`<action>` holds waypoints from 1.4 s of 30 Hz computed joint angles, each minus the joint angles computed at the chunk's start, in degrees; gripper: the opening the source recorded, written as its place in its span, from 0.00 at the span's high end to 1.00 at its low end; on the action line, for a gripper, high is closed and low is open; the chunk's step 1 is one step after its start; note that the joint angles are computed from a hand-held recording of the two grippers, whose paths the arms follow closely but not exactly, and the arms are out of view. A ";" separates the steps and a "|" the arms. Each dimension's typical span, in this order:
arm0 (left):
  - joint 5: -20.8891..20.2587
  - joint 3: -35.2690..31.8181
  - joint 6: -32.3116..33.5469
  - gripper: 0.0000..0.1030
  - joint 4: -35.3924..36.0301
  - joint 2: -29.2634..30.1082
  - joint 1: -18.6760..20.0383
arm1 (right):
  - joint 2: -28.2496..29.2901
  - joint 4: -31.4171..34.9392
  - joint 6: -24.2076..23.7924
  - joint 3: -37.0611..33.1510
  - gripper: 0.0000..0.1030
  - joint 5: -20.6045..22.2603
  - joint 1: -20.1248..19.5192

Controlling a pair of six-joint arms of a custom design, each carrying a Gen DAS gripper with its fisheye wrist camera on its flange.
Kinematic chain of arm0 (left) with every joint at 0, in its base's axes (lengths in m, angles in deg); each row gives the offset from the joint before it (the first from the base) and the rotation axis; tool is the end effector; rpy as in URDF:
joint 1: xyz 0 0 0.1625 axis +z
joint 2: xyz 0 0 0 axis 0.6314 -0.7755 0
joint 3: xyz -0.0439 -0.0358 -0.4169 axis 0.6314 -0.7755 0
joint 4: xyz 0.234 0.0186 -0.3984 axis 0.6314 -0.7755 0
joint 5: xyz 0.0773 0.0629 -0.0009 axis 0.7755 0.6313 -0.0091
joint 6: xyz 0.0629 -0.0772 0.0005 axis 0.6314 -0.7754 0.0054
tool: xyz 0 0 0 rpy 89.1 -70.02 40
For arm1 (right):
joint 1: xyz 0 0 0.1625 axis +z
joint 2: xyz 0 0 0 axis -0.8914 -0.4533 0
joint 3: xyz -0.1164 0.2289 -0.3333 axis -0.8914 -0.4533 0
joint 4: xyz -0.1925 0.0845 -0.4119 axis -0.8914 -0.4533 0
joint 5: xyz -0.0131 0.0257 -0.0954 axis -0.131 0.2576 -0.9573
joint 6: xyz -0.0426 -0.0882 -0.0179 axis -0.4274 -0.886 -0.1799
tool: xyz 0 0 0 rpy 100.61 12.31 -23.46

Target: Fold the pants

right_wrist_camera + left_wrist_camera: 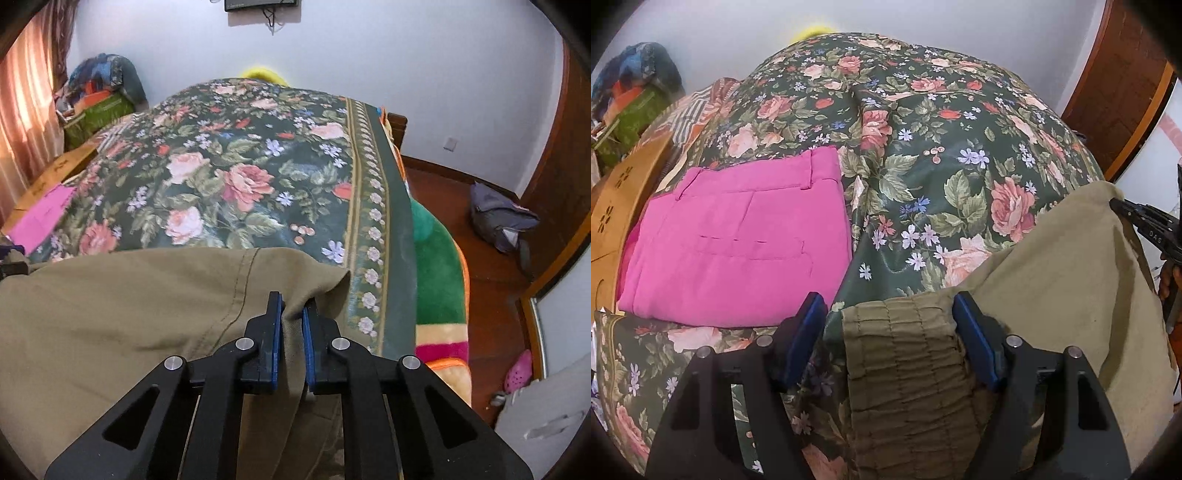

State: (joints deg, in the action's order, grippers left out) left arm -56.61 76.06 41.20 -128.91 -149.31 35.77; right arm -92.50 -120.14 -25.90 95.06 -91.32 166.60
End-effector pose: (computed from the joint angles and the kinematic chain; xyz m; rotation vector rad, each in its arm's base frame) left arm 0.0216 -0.6417 0.2116 0.6503 2.4267 -0.4589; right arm 0.2060 -0.5578 0.0299 0.4325 -2.2386 0.8329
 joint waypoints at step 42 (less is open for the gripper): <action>-6.01 18.59 -14.16 0.12 9.62 -26.53 -6.54 | -8.71 9.13 25.60 18.68 0.52 1.44 12.43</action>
